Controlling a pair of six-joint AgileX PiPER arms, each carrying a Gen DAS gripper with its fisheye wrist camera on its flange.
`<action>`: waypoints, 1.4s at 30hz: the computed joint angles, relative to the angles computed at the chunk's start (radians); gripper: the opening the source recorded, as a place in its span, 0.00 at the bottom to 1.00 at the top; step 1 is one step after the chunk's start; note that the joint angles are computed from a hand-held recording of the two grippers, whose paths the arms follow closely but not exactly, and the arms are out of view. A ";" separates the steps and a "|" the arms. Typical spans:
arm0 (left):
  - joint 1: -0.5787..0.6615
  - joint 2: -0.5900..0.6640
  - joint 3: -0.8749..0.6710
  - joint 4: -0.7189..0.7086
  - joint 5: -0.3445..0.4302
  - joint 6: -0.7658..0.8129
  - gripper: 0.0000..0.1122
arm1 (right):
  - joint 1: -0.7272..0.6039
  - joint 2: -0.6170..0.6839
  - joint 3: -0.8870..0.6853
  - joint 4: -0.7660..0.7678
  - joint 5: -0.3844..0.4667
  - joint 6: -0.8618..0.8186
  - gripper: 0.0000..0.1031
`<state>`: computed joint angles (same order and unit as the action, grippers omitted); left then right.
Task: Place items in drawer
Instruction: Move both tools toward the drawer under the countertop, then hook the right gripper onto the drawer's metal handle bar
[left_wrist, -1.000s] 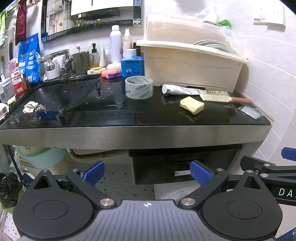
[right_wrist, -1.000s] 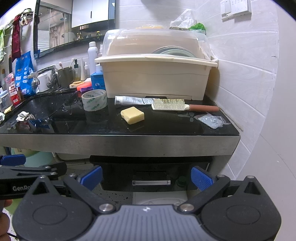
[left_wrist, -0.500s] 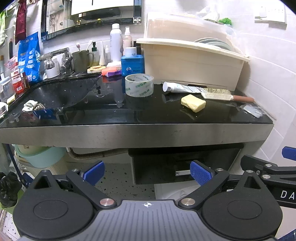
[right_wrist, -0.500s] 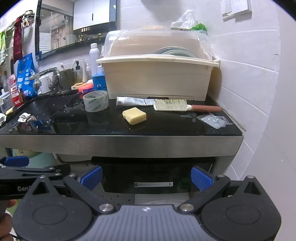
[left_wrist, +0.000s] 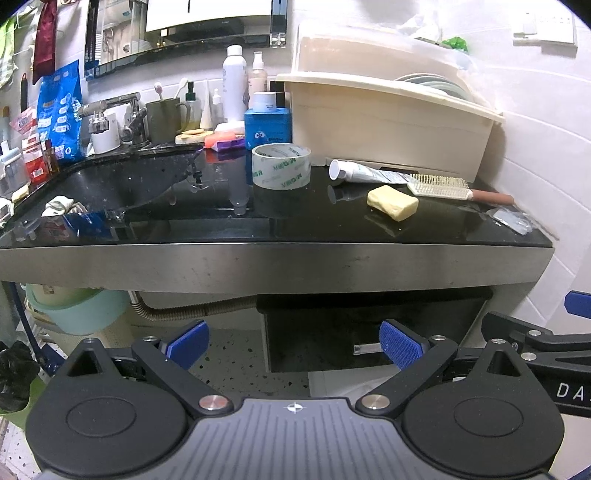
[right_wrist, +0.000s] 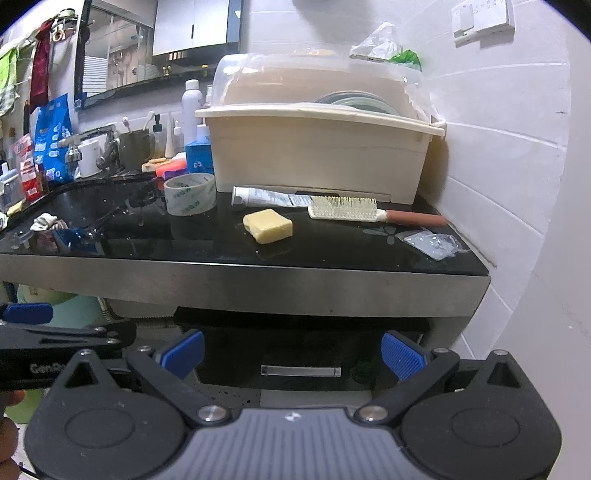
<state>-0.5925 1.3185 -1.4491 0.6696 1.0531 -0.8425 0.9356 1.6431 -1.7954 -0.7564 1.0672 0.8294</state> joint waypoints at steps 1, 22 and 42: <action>0.002 -0.001 0.007 0.003 -0.005 -0.004 0.89 | -0.004 0.000 0.005 0.000 -0.006 0.003 1.00; 0.023 -0.027 0.129 0.041 -0.059 -0.074 0.89 | -0.068 0.000 0.163 0.003 -0.133 0.089 1.00; 0.062 -0.053 0.206 0.034 -0.121 -0.089 0.89 | -0.248 -0.032 0.521 0.030 -0.794 -0.042 1.00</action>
